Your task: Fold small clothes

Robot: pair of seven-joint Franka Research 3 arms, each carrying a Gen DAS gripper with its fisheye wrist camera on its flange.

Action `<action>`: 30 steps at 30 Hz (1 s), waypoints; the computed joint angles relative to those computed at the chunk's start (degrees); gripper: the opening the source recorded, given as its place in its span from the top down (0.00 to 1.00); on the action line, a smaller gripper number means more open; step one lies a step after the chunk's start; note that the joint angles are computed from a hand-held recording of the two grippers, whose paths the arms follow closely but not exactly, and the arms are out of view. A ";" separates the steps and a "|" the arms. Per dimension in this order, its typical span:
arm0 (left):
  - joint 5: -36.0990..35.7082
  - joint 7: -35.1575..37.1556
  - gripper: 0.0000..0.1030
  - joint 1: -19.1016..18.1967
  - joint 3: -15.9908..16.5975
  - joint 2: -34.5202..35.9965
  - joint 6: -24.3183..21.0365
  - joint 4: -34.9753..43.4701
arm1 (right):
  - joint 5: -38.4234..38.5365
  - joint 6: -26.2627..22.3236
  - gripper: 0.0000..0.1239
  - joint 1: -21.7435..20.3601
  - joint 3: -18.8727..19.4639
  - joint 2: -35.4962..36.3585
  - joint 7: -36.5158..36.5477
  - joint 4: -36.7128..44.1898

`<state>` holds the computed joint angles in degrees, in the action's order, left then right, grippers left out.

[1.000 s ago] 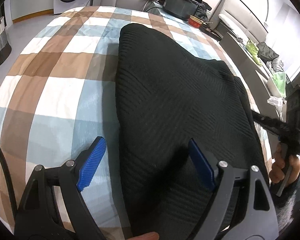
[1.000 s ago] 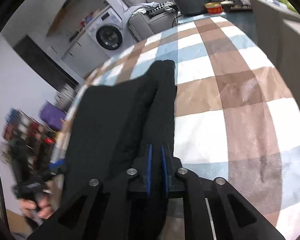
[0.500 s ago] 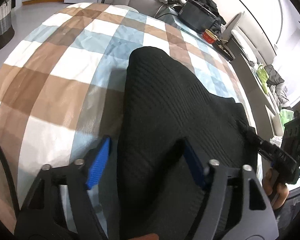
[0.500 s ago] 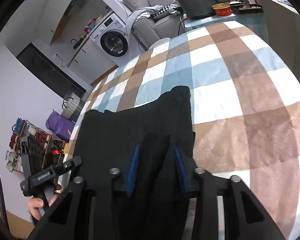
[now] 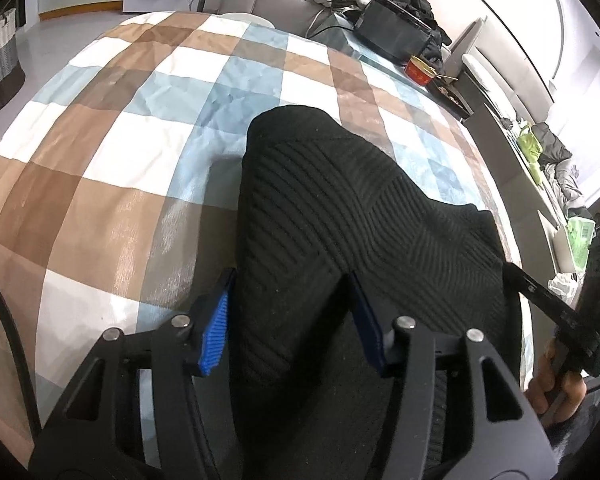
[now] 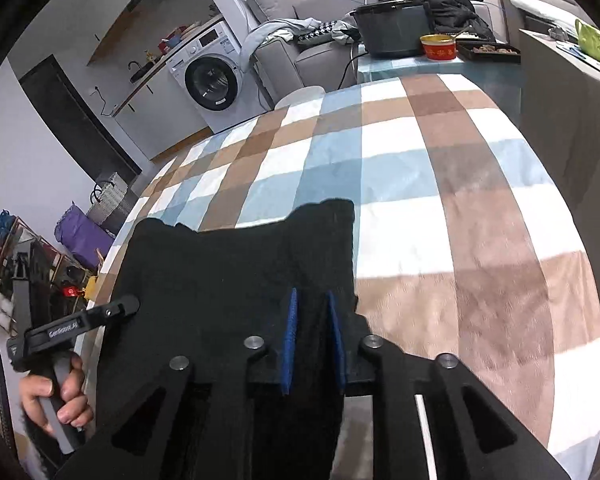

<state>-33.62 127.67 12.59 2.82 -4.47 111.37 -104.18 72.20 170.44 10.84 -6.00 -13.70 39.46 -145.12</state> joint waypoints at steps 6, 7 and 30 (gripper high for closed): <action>-2.30 2.33 0.75 0.08 0.47 -0.73 1.17 -1.45 | 6.35 -8.56 0.62 -0.66 -2.37 -4.75 -5.28 -3.93; -2.54 2.52 0.76 0.04 0.46 -0.78 1.36 -1.54 | 5.19 -7.43 0.62 -1.04 -1.20 -4.14 -4.58 -3.89; -0.09 1.45 0.58 2.99 1.84 -3.68 -2.10 -3.01 | 1.33 -11.42 0.63 -0.99 -0.23 -13.29 3.15 -12.27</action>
